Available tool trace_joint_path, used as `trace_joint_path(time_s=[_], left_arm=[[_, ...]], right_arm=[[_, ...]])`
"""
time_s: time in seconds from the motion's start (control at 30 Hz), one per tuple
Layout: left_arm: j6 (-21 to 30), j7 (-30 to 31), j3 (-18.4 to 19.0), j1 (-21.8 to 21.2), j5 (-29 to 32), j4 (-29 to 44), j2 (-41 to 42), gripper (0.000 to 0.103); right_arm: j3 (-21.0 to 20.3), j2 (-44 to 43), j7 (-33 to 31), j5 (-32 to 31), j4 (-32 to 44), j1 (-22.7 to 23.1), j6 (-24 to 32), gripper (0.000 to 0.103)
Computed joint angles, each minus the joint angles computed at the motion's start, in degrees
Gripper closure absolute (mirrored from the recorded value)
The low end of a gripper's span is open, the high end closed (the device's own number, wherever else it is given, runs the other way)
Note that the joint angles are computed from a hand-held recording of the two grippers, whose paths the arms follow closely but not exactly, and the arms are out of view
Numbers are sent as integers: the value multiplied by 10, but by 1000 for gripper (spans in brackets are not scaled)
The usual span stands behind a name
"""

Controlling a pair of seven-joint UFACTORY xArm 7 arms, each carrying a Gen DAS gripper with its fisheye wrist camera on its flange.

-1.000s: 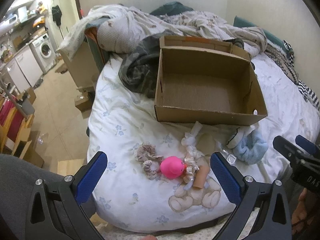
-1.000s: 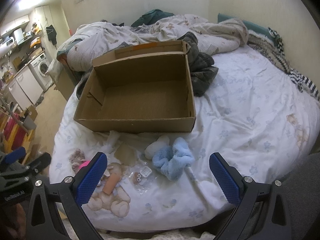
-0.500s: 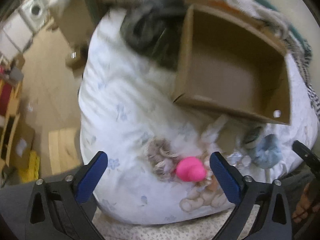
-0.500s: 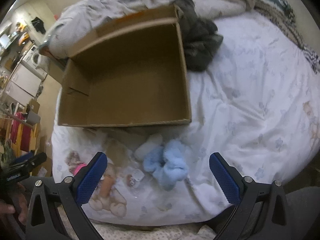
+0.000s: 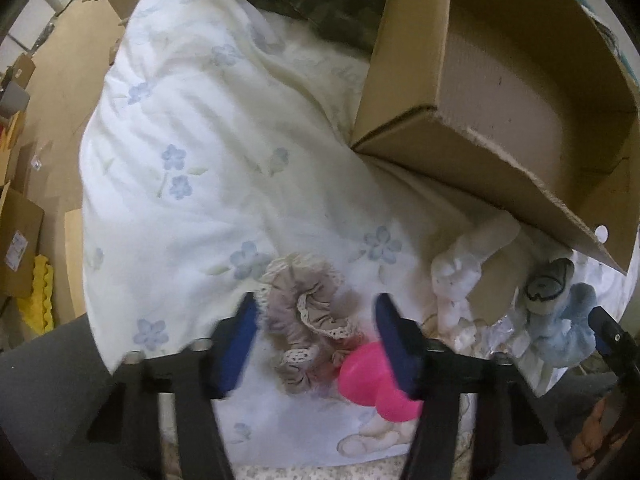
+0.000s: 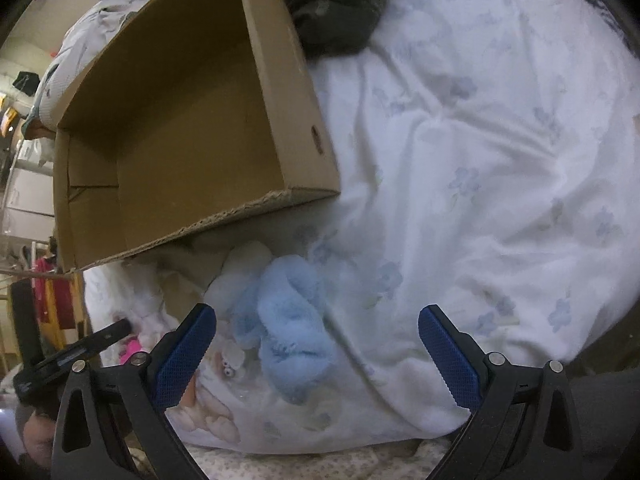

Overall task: Organize soft objects
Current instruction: 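Grasp the beige lace scrunchie with left tool while right tool grasps the blue socks, then carry scrunchie and socks into the box and open both tools to release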

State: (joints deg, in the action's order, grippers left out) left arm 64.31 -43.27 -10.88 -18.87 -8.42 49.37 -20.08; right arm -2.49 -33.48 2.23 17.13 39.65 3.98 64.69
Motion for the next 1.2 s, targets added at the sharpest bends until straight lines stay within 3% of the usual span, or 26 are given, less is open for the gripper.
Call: trace_joint_path(time_s=[0.03,0.1,0.23,0.33,0.47,0.77,1.03,1.2], left_arm=[[-3,1,1,-1,-6,-4,-1,58],[-5,5,3,-3,-13,-8,1,73],[-24,11,6,-3,-18,-30,-10,85],[-21,9,-2,-1,1,-30,-21,88],[-7,-15,-11,9,38,-25,-58,89],[18,-30,-37,24,103,6,-137,89],[-5,-7,-57,27,140,114,-69,89],[-33,9,-60,23,168,163,-17,89]], right_arm=[[-1,2,-3,4,-1,3,-1,0],[1,9,-11,10,-4,10,-9,10],[0,36,-26,36,2,24,-6,67],[7,32,-29,35,-1,26,-15,81],[2,-4,-42,39,-9,28,-23,85],[-27,-71,-76,65,21,42,24,86],[-49,-63,-122,96,82,45,42,86],[-53,-41,-154,138,104,52,-15,86]])
